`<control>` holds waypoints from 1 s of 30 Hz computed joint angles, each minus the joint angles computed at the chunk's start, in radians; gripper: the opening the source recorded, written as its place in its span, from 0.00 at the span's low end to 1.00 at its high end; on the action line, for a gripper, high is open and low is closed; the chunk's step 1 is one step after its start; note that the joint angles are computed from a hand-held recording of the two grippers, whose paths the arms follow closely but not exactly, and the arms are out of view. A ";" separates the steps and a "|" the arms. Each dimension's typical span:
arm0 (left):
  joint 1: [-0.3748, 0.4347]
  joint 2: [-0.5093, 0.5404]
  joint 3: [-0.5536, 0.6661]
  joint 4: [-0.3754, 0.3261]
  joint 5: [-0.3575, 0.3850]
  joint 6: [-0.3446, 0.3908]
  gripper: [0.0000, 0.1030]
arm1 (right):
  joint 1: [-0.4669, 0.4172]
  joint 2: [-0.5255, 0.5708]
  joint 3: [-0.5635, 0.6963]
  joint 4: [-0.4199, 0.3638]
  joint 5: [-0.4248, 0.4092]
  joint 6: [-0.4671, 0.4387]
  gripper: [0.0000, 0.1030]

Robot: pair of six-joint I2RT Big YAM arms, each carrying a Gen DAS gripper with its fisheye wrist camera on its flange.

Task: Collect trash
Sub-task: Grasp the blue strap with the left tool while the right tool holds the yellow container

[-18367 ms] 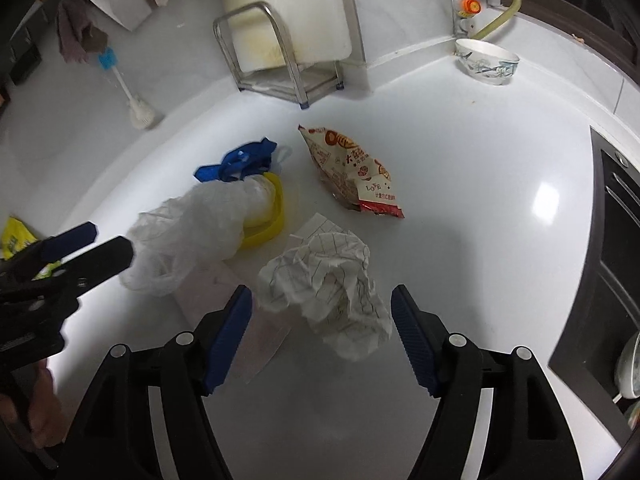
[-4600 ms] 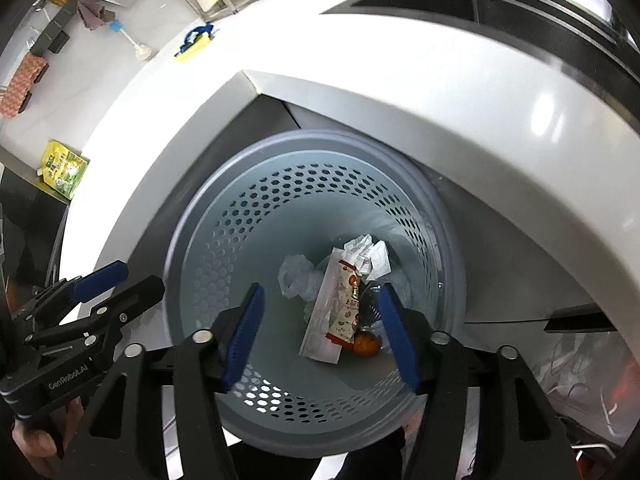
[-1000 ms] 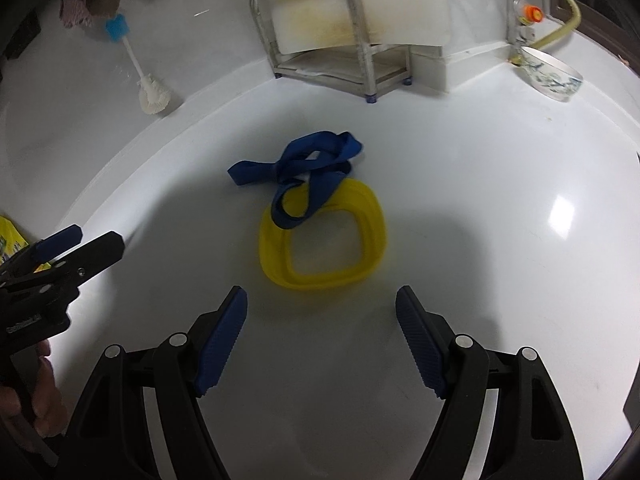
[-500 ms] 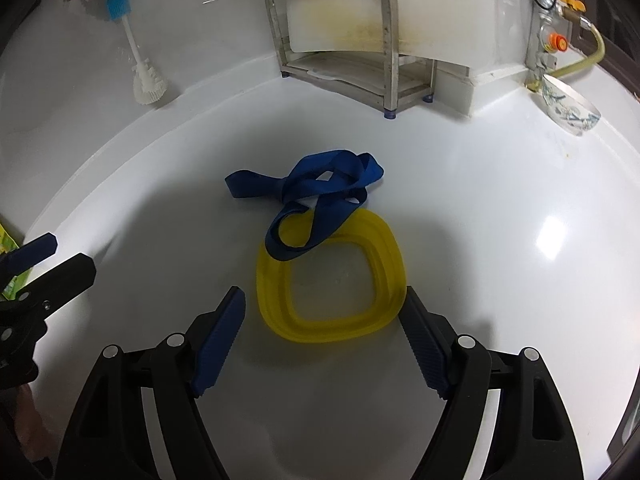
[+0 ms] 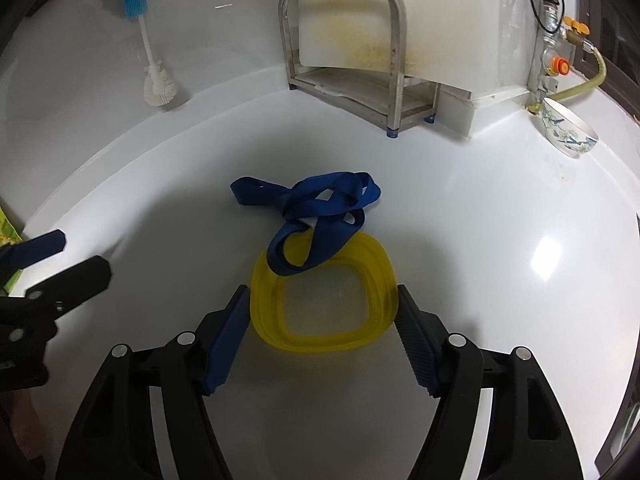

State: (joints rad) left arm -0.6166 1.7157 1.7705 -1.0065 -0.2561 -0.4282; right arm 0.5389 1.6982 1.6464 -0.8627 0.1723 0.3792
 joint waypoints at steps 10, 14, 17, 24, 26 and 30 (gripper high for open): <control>-0.037 0.045 0.065 -0.005 0.036 0.001 0.93 | -0.019 -0.138 -0.159 0.031 -0.001 0.057 0.66; -0.056 0.077 0.104 -0.003 0.051 0.012 0.93 | -0.043 -0.204 -0.237 0.045 -0.031 0.081 0.67; -0.073 0.108 0.142 -0.012 0.062 0.020 0.93 | -0.059 -0.249 -0.288 0.062 -0.069 0.084 0.67; -0.103 0.177 0.236 -0.031 0.092 0.048 0.93 | -0.069 -0.302 -0.343 0.073 -0.073 0.090 0.67; -0.106 0.196 0.263 -0.034 0.102 0.053 0.93 | -0.073 -0.311 -0.356 0.082 -0.075 0.098 0.67; -0.112 0.252 0.340 -0.056 0.109 0.064 0.93 | -0.075 -0.315 -0.364 0.094 -0.084 0.100 0.67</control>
State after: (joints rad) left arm -0.7282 1.9674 2.1101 -1.0622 -0.1471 -0.3643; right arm 0.4643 1.3832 1.2825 -0.7683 0.0887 0.4788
